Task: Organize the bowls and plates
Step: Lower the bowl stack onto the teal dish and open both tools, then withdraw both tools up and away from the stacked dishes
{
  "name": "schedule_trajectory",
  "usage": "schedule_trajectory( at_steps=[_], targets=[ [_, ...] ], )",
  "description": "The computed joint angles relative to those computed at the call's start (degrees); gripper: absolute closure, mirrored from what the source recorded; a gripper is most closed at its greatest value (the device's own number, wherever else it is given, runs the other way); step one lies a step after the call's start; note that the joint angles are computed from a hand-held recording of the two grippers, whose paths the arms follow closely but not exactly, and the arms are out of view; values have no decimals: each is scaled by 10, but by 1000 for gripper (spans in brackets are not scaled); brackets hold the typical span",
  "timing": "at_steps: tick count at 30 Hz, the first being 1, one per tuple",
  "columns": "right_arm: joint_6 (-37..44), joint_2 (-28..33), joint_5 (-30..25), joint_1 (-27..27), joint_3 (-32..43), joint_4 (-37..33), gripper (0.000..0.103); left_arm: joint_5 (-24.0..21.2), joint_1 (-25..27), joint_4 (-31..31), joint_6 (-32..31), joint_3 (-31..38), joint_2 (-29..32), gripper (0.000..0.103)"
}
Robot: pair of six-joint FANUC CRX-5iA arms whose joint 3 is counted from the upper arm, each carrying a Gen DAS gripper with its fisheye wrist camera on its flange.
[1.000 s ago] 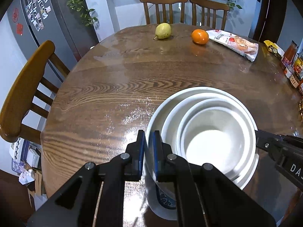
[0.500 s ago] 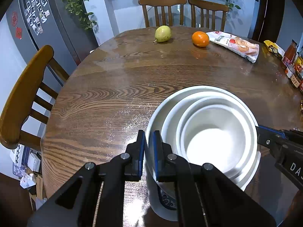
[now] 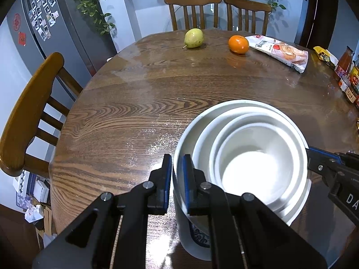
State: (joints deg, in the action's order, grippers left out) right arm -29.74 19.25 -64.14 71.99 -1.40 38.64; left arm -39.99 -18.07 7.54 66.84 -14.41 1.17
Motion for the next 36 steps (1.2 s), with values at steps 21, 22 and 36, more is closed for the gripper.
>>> schedule_trajectory(
  at_steps=[21, 22, 36],
  targets=[
    [11, 10, -39, 4, 26, -9, 92, -7, 8, -11, 13, 6, -3, 72],
    [9, 10, -40, 5, 26, -8, 92, -8, 9, -12, 15, 6, -3, 71],
    [-25, 0, -34, 15, 6, 27, 91, 12, 23, 6, 7, -10, -20, 44]
  ],
)
